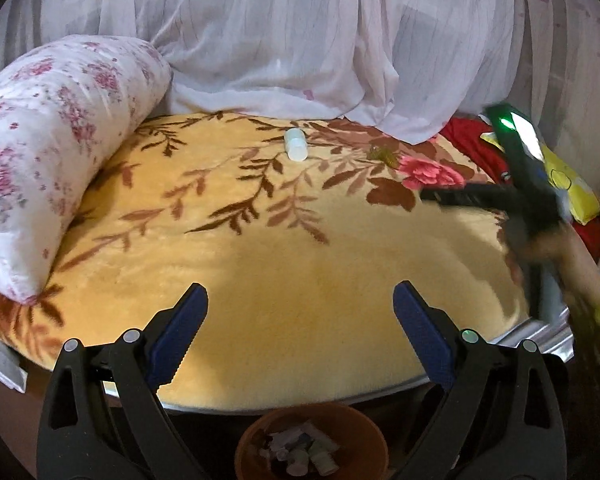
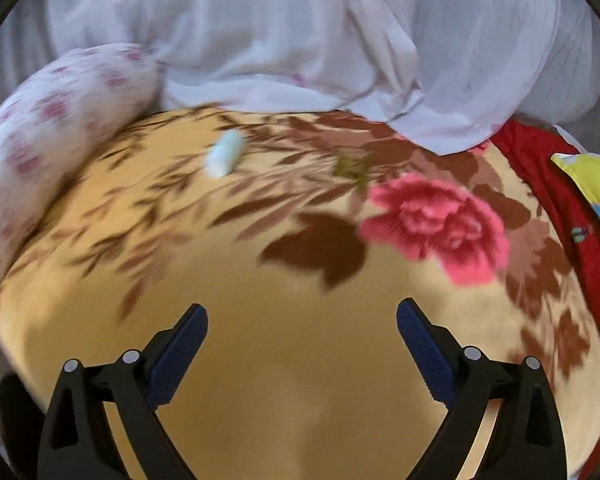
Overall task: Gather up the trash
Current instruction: 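Move both open tools back over the bed toward the last items, then grasp the yellow hair clip with the right tool while the left tool grasps the pale green bottle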
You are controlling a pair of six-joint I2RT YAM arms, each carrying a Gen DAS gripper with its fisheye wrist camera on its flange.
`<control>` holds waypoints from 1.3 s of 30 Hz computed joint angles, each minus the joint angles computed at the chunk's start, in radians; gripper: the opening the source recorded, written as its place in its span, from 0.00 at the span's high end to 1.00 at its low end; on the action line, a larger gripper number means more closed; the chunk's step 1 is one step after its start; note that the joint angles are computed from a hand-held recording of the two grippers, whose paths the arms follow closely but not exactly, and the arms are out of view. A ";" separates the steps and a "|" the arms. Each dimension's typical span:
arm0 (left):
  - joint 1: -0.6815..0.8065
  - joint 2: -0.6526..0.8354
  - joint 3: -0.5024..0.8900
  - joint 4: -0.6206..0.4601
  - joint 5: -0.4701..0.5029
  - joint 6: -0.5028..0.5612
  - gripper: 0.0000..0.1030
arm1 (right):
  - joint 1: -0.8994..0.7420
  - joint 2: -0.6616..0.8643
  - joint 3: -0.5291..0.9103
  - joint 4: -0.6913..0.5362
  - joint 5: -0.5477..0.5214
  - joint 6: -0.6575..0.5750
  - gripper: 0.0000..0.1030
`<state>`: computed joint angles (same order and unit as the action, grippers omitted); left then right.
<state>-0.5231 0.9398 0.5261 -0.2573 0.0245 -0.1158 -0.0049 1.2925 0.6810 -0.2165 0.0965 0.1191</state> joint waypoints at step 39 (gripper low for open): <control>0.014 1.264 1.301 -0.131 -0.057 -0.046 0.11 | -0.060 -0.060 -0.025 0.151 -0.122 -0.032 0.57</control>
<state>-0.5087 2.2035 1.8275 -0.3881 -0.0325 -0.1619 -0.0650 1.2323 0.6556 -0.0651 -0.0254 0.0870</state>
